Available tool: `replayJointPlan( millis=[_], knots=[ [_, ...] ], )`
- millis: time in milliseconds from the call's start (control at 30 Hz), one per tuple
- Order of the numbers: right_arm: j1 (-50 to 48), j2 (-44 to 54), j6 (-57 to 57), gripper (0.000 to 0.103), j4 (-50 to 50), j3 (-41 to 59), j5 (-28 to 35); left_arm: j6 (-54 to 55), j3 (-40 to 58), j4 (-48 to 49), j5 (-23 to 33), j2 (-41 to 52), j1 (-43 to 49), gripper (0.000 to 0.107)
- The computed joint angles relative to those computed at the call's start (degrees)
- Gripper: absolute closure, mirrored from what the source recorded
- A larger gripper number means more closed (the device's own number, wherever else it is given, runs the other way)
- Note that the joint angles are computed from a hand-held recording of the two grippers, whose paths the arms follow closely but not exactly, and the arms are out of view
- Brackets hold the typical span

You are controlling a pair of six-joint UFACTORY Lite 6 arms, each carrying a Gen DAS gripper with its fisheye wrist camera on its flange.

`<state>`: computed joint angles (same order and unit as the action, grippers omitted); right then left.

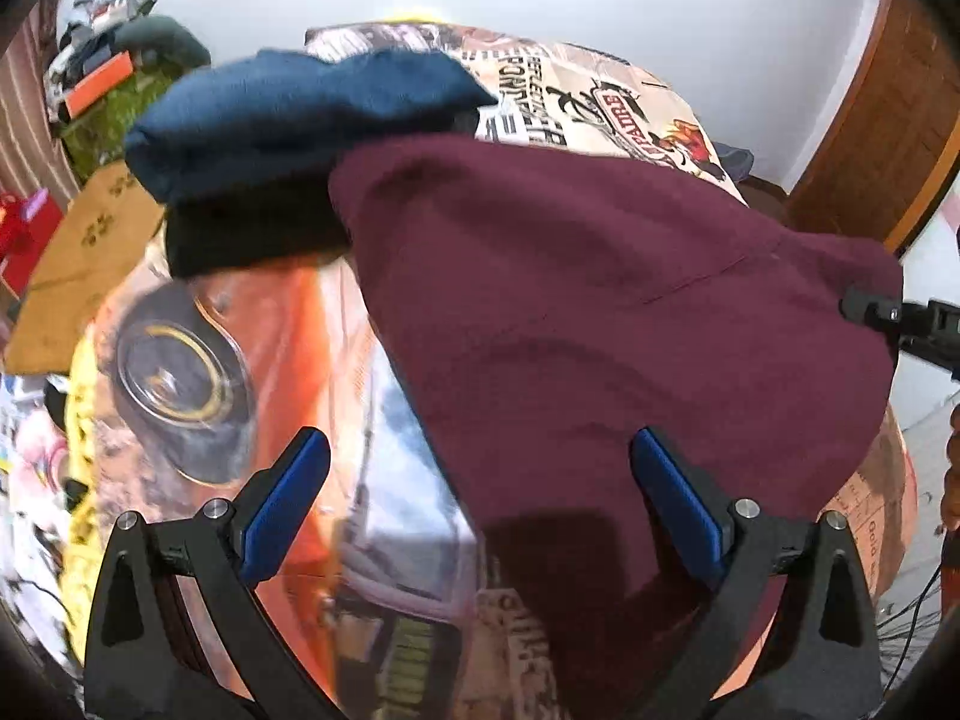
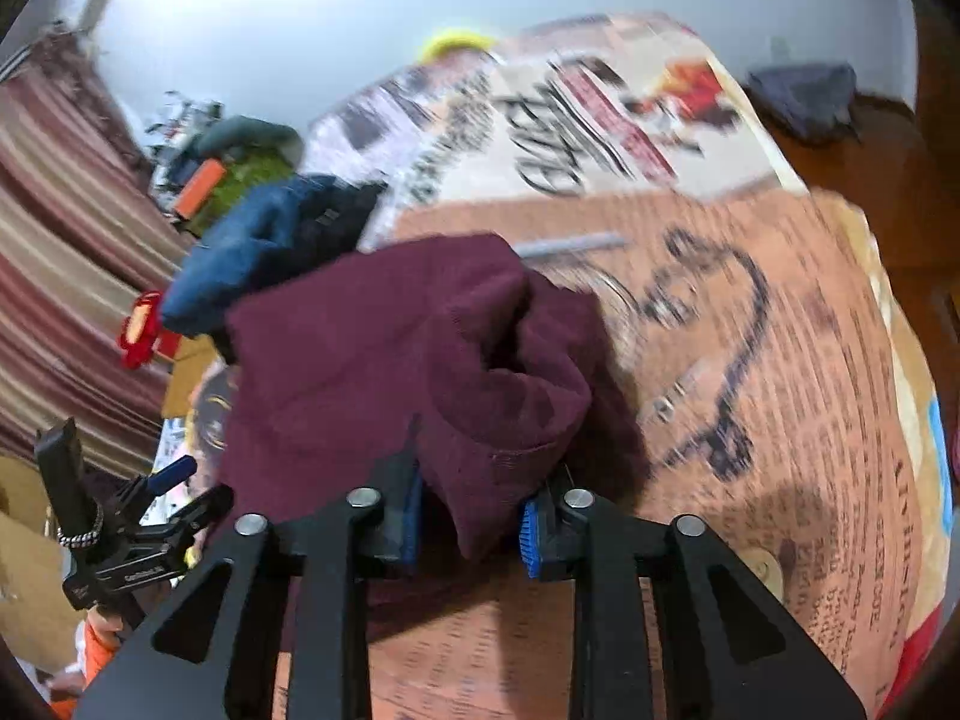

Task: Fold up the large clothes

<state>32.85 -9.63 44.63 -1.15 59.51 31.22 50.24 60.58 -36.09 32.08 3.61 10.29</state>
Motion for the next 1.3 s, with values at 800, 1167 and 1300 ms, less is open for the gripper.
replayJointPlan(
  millis=[800,1167,1300],
  knots=[
    [-2.8,0.2,-3.7,0.022,-2.6,0.0,7.3,-0.3,-6.3,2.2,-8.3,-4.5,-3.5,0.005],
    [-8.4,7.0,-24.8,0.02,14.2,13.5,10.9,-10.1,10.3,3.3,4.8,5.0,3.5,0.005],
    [-10.8,12.4,-29.3,0.02,18.1,13.6,11.3,-11.2,15.6,1.8,12.9,13.0,4.1,0.005]
  ],
)
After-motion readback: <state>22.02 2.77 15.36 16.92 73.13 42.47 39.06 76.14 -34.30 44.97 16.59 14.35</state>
